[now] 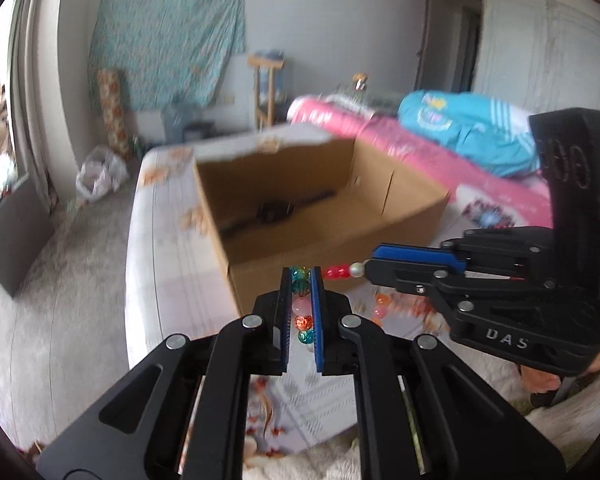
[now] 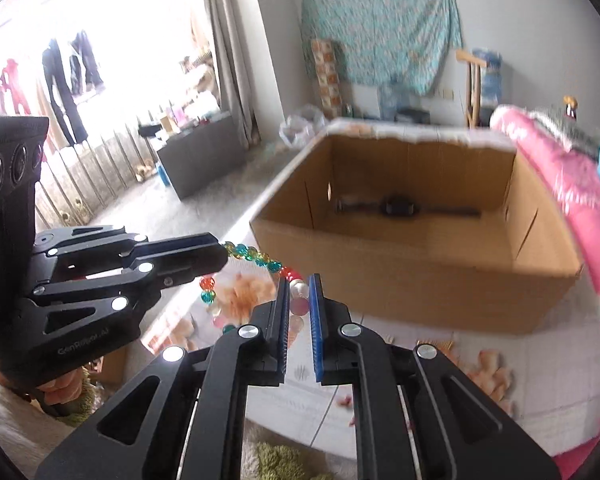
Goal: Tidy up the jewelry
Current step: 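Lift the beaded bracelet into the box and open both tools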
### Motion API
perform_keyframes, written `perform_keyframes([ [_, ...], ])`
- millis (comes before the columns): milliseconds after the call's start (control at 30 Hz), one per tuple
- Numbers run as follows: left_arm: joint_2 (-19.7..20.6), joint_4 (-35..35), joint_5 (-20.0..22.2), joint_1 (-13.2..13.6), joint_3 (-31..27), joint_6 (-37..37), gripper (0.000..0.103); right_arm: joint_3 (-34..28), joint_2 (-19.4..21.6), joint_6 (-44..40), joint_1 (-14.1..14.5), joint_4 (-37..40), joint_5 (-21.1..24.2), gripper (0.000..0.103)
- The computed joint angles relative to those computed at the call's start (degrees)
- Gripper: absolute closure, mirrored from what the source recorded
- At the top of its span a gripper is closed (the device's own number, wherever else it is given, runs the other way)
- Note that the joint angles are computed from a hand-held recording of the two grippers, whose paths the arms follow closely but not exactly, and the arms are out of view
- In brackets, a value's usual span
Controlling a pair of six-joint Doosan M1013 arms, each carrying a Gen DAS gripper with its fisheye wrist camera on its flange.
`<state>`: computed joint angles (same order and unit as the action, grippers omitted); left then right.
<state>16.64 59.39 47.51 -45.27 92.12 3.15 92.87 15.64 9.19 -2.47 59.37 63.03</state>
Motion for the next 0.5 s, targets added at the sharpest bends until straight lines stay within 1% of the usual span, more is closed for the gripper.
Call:
perform_keyframes([
  [67, 0.1, 4.1, 0.4, 0.1, -1.4, 0.2, 0.095, -2.6, 0.9, -0.1, -0.3, 1.5, 1.4, 0.093],
  [133, 0.6, 6.2, -1.0, 1.2, -3.0, 0.6, 0.095, -6.6, 2.8, 0.5, -0.1, 2.3, 2.9, 0.093],
  [200, 1.5, 6.5, -2.1, 2.6, -5.0, 2.1, 0.095, -10.3, 4.6, 2.7, 0.5, 1.2, 4.3, 0.093],
  [233, 1.8, 5.7, -3.2, 3.5, -5.7, 3.0, 0.095, -13.6, 6.5, 5.4, 0.9, -0.3, 6.0, 0.093],
  [267, 2.2, 4.5, -4.5, 4.6, -6.4, 3.7, 0.095, -15.6, 7.6, 7.1, 1.3, -1.6, 7.1, 0.093],
  [300, 2.8, 1.8, -5.6, 5.8, -7.5, 5.9, 0.095, -17.6, 8.7, 8.9, 1.8, -3.1, 7.8, 0.093],
  [367, 4.1, -2.8, -5.9, 7.5, -9.0, 9.6, 0.095, -21.5, 11.4, 13.1, 3.1, -7.6, 9.4, 0.093],
  [500, 6.4, -16.0, -7.2, 10.2, -10.6, 18.0, 0.095, -27.8, 16.4, 21.2, 5.5, -16.9, 14.7, 0.093],
])
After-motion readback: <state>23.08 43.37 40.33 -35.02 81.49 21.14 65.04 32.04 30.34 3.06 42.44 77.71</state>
